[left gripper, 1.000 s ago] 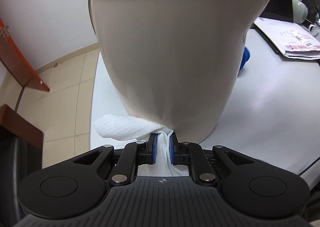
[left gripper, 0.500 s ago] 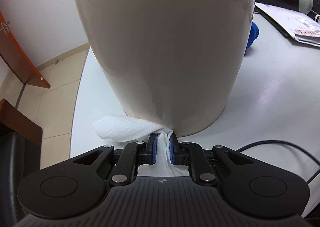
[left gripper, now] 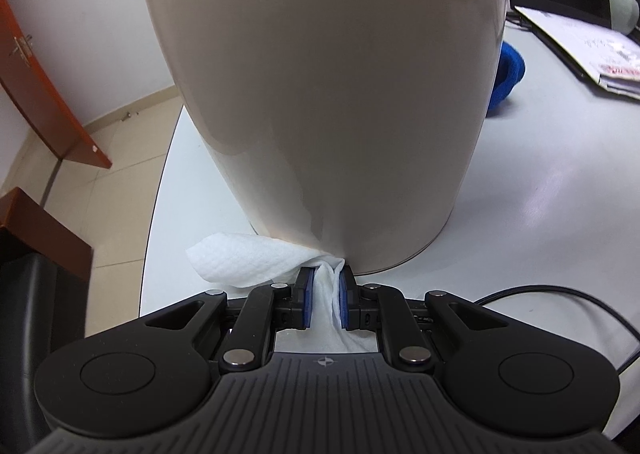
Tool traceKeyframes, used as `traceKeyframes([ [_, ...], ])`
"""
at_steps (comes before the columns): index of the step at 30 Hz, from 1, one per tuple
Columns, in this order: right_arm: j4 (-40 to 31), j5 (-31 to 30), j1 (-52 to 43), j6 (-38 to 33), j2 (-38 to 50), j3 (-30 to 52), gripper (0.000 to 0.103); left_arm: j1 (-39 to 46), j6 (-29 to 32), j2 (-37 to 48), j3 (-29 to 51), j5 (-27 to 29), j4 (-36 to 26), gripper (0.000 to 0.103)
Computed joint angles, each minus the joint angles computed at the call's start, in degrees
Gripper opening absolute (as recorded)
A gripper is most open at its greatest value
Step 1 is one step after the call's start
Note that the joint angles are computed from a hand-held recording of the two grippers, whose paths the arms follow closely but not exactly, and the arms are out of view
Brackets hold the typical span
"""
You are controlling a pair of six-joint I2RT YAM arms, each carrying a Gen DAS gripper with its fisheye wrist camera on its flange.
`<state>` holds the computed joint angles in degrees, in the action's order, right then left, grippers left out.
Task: Clean container
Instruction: 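Wipe the kettle wall with the left tool while the right tool rotates the kettle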
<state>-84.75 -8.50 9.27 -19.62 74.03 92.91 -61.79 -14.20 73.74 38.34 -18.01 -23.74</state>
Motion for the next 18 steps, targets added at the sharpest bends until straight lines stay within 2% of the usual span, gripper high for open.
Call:
traceKeyframes([
  [18, 1.3, -2.1, -1.8, -3.2, -1.6, -2.1, 0.045, -4.8, -5.2, -0.9, 16.3, -5.3, -20.1, 0.015],
])
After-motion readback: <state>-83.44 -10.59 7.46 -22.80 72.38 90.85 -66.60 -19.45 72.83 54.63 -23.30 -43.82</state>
